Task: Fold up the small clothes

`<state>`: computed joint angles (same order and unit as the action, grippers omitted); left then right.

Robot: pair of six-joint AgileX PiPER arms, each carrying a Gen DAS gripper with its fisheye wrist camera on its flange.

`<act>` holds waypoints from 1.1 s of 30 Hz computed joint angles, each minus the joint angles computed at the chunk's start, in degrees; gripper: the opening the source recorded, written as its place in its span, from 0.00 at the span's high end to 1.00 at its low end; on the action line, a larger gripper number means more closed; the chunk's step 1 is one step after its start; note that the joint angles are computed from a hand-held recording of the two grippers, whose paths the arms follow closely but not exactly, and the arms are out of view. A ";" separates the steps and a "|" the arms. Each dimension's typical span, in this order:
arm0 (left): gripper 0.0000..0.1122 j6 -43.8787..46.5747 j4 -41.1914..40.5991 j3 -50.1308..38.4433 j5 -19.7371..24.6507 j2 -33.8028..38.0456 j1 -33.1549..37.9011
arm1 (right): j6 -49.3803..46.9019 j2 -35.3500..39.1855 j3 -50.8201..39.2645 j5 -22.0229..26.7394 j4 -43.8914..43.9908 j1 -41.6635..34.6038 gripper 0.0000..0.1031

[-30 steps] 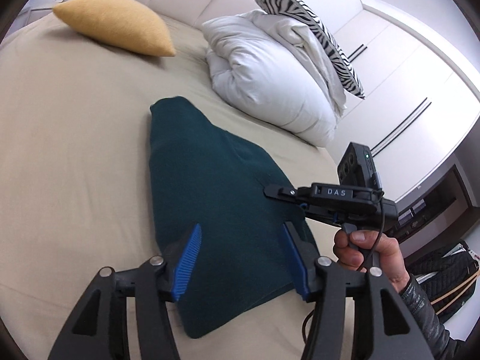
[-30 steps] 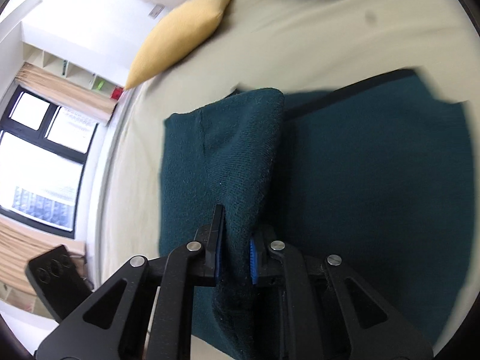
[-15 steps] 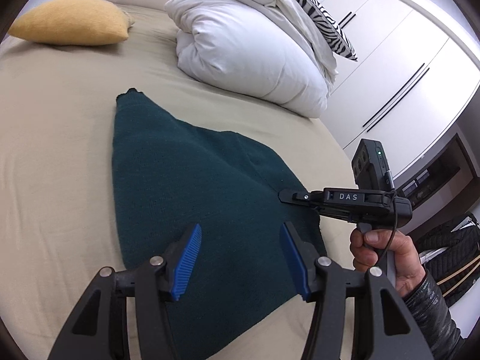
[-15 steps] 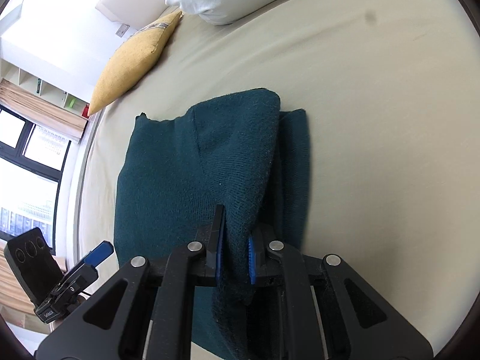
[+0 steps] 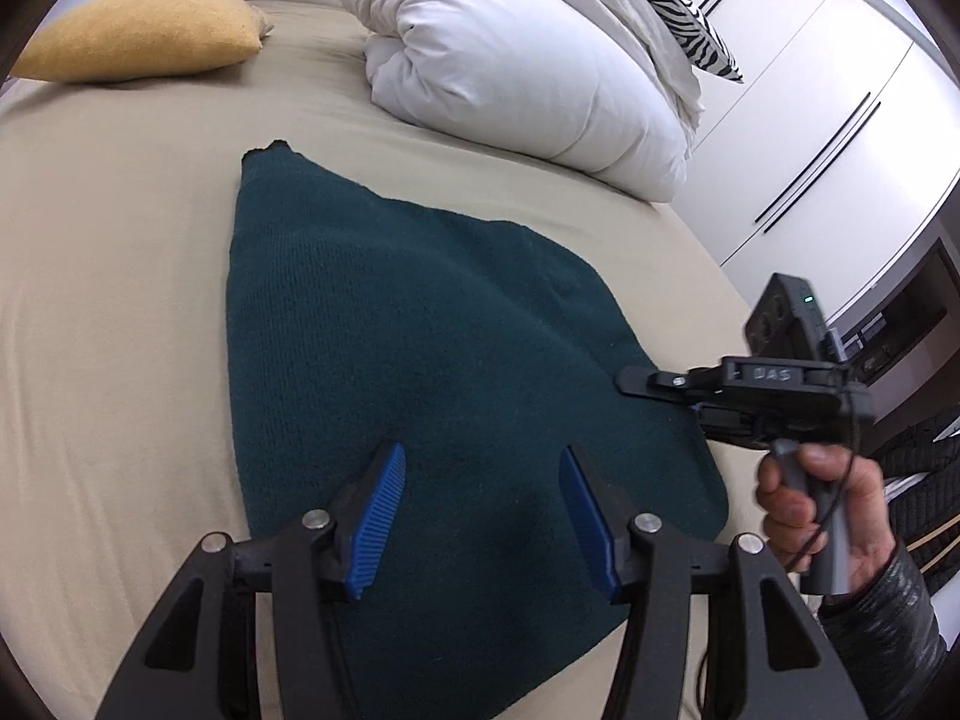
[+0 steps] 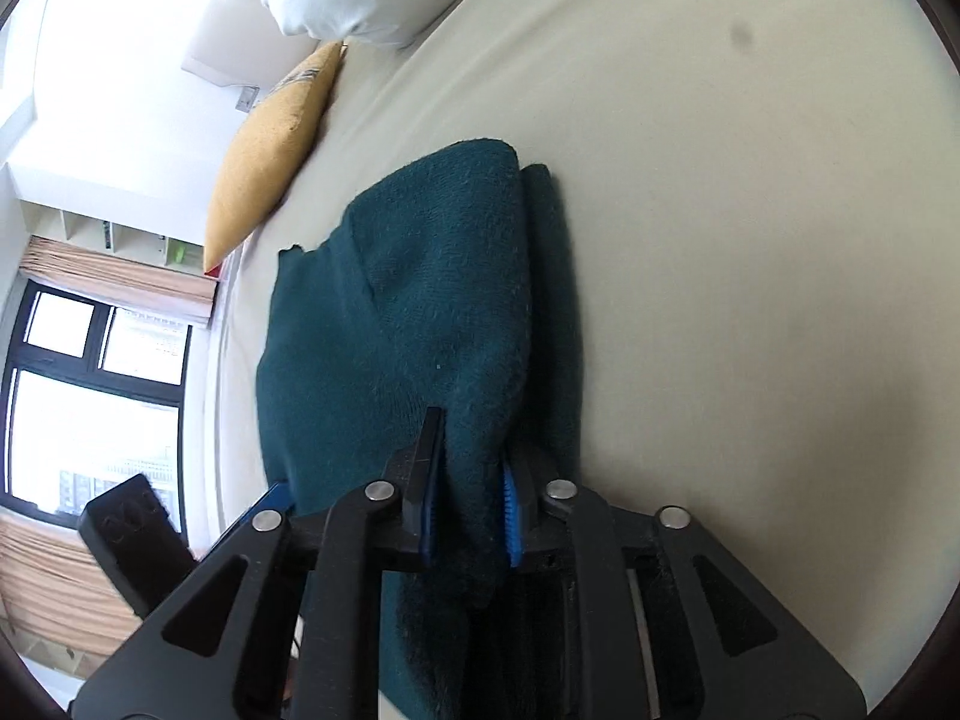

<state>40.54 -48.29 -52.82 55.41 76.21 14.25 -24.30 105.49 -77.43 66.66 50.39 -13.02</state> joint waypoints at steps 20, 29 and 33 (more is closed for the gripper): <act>0.57 1.32 1.72 0.33 0.41 -2.33 2.81 | -17.09 -18.97 26.67 -3.91 8.38 0.69 0.87; 0.50 -11.56 17.87 -15.82 -9.74 7.43 -8.41 | -6.63 -12.46 8.33 -0.21 9.37 3.51 0.80; 0.50 -19.11 26.68 -24.45 -7.30 18.75 -12.35 | -1.27 -2.47 -1.78 -0.35 7.51 5.88 0.80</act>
